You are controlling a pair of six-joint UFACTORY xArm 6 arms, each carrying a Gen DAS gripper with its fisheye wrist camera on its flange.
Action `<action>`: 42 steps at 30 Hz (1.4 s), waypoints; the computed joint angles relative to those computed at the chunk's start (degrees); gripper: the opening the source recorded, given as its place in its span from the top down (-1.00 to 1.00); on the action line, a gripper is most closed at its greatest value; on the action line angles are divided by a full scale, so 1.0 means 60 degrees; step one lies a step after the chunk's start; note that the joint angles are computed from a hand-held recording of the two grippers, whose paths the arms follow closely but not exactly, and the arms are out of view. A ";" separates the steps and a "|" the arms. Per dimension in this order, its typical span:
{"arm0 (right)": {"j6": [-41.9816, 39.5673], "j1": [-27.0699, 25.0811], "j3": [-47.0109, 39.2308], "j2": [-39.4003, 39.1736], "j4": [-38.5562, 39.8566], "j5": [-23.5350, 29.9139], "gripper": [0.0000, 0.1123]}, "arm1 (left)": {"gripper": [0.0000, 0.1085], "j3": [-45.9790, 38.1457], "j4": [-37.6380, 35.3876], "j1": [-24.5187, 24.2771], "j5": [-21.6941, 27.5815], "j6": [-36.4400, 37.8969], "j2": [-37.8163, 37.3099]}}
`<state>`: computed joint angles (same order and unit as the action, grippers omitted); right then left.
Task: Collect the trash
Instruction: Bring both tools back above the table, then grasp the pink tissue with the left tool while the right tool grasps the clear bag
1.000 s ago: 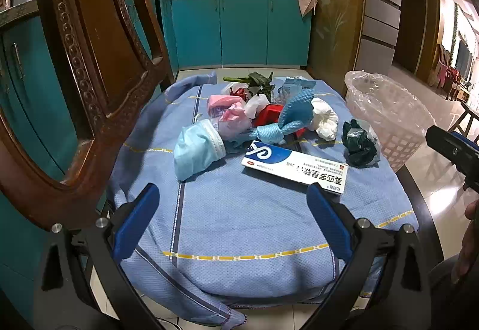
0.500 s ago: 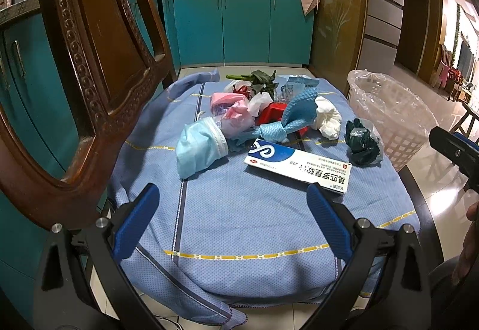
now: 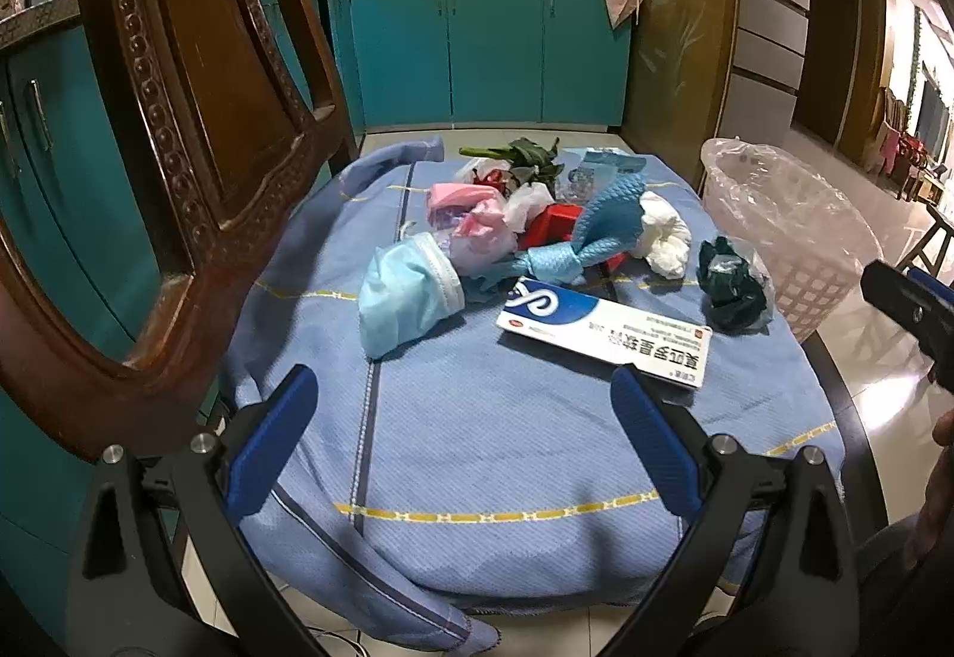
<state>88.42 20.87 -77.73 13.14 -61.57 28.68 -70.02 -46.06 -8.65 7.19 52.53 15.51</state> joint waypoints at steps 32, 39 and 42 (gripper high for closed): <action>-0.4525 -0.0592 -0.2792 0.2432 0.4658 0.0411 0.07 | -0.50 -0.4002 0.4415 0.0091 0.0263 -0.2699 0.3160; -0.4550 -0.0611 -0.2873 0.2490 0.4755 0.0338 0.07 | 0.27 -0.5716 0.6299 0.0069 0.1322 -0.3456 0.4465; -0.4598 -0.0605 -0.2882 0.2505 0.4755 0.0285 0.07 | 0.62 -0.5905 0.4685 0.0082 0.1751 -0.2370 0.4446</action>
<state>60.83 17.24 -95.02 28.17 -33.04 30.38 -105.45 -17.95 -8.16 17.69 38.31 42.19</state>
